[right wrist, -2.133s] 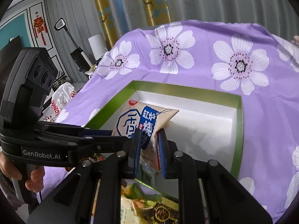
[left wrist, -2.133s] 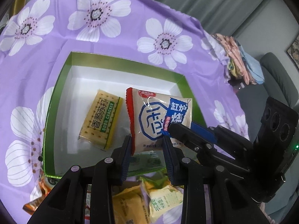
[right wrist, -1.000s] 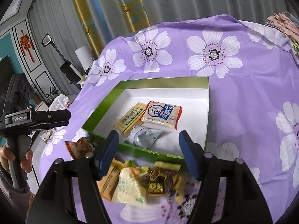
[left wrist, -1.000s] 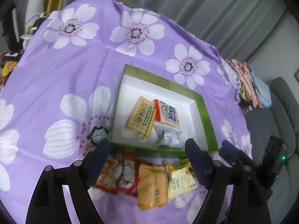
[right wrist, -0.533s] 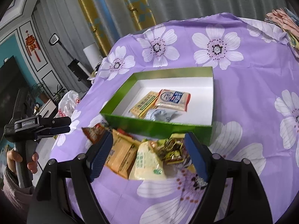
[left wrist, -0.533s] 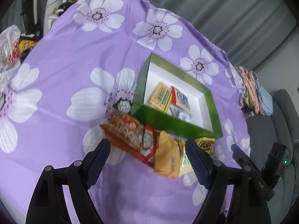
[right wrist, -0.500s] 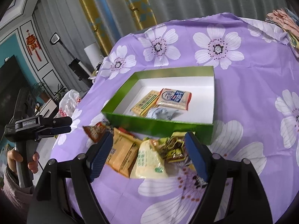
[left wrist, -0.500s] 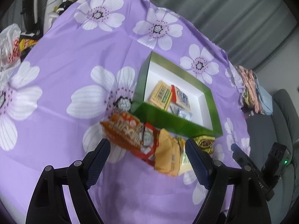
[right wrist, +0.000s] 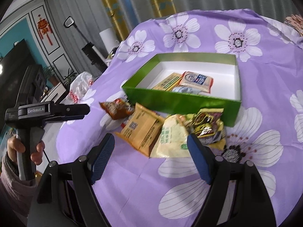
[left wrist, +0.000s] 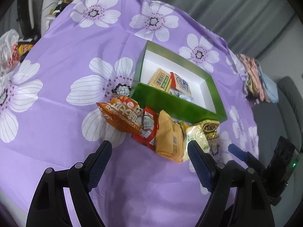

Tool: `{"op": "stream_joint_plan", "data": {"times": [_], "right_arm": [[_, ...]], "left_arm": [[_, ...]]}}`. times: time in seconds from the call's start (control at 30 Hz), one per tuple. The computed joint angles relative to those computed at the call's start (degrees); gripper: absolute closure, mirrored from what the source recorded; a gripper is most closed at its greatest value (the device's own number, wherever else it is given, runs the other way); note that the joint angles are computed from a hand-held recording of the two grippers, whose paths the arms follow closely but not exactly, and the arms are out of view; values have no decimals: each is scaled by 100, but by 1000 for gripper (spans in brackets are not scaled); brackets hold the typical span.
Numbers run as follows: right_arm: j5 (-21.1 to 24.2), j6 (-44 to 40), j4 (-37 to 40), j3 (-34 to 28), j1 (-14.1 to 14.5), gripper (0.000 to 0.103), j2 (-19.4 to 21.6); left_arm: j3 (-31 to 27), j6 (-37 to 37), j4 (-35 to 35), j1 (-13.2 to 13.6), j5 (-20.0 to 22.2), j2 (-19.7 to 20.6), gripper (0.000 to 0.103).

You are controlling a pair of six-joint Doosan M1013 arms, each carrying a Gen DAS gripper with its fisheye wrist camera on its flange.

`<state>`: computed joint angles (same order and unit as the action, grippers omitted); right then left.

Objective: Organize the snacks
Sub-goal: 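Move the left tool toward the tan bread packet beside the box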

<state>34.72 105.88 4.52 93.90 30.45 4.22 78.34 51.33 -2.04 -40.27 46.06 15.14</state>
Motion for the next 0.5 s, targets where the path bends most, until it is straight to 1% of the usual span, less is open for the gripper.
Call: {"op": "stream_joint_plan", "data": {"times": [0.2, 0.5], "right_arm": [[136, -267, 206, -15, 85, 24, 100], [296, -577, 514, -54, 104, 24, 252]], "left_arm": [[-17, 282, -56, -80, 37, 47, 21], [-106, 464, 30, -165, 161, 156, 21]]}}
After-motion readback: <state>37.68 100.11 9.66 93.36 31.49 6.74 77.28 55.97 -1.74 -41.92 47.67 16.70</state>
